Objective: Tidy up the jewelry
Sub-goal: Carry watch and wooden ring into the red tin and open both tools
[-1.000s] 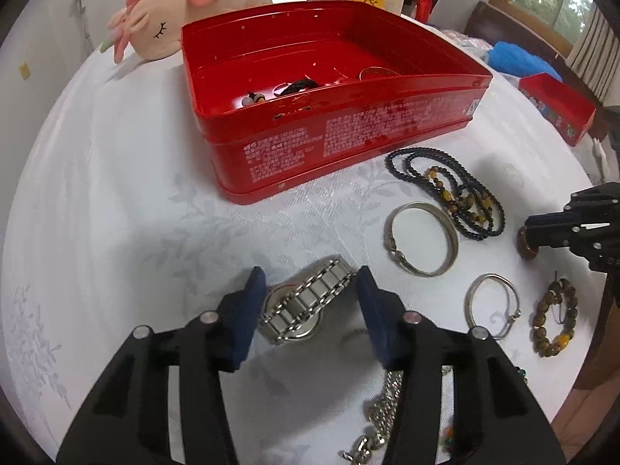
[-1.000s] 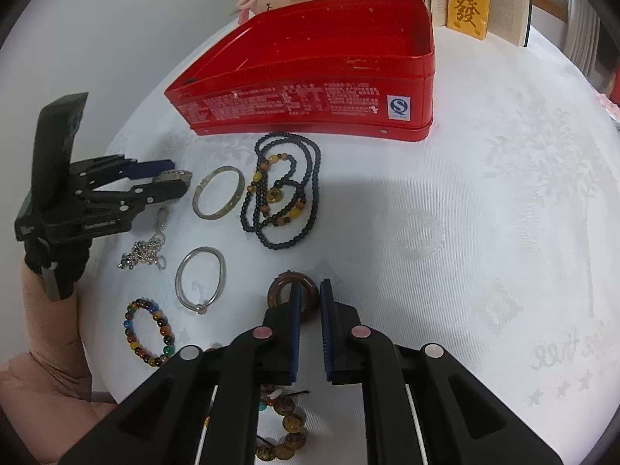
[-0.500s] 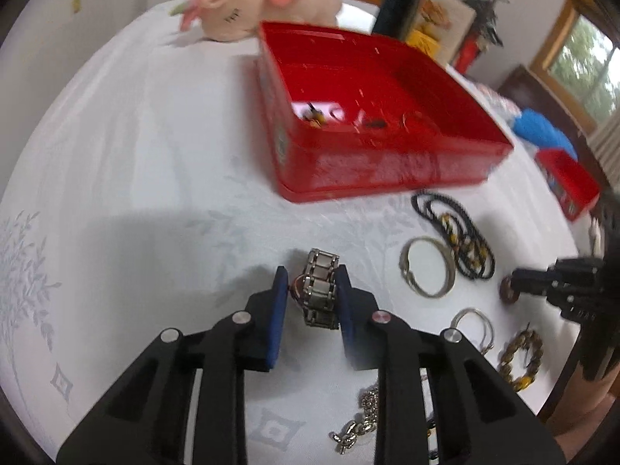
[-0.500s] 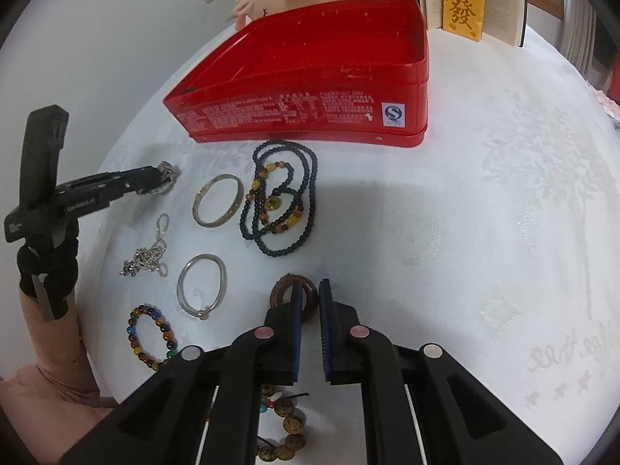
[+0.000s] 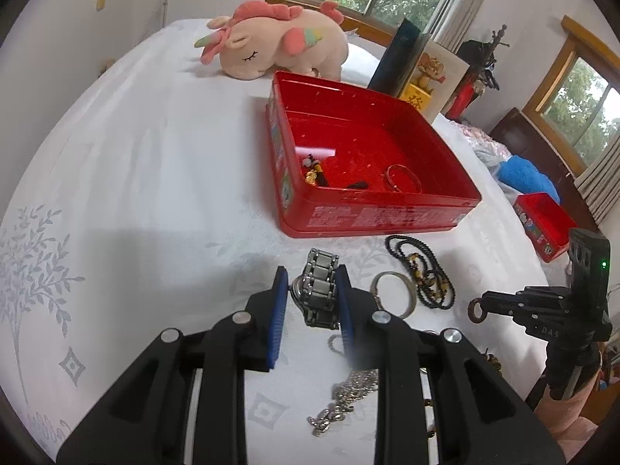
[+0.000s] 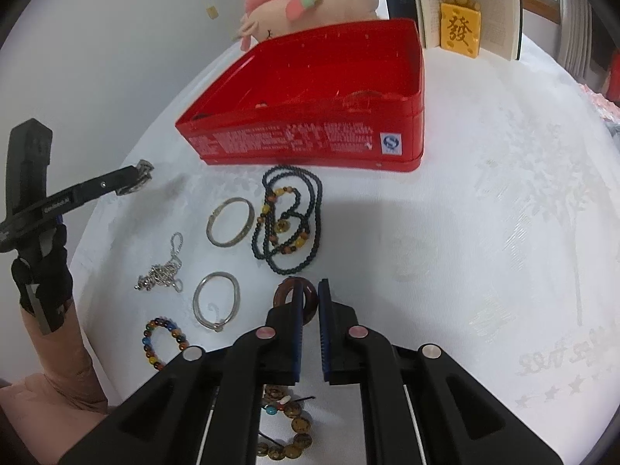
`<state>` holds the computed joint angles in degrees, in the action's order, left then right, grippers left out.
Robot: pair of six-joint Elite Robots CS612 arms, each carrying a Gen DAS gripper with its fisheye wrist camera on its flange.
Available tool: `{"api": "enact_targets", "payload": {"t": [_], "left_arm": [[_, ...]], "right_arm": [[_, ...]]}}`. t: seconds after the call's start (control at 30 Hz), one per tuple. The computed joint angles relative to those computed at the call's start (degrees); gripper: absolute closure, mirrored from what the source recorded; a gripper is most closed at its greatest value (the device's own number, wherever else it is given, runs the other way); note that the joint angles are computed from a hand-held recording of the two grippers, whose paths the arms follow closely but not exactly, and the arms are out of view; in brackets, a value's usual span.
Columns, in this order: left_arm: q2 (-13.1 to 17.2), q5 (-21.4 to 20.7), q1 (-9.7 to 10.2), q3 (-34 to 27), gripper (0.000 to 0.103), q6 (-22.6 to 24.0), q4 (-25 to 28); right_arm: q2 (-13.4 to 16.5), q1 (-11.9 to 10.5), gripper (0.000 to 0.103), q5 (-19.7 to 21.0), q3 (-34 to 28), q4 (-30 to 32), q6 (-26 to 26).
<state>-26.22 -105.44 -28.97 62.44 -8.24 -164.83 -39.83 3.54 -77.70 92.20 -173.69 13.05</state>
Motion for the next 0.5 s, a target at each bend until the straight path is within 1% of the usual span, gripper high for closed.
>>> {"api": "enact_targets", "payload": {"t": [0.27,0.5], "left_arm": [[-0.7,-0.9,-0.61,0.0,0.08,1.5,-0.9],[0.0,-1.8,-1.16,-3.6,0.08,2.6,0.2]], "right_arm": [[-1.0,-0.2,0.096,-0.1,0.5,-2.5,-0.1],[-1.3,-0.9,0.096,0.6,-1.4,-4.1,-0.7]]}}
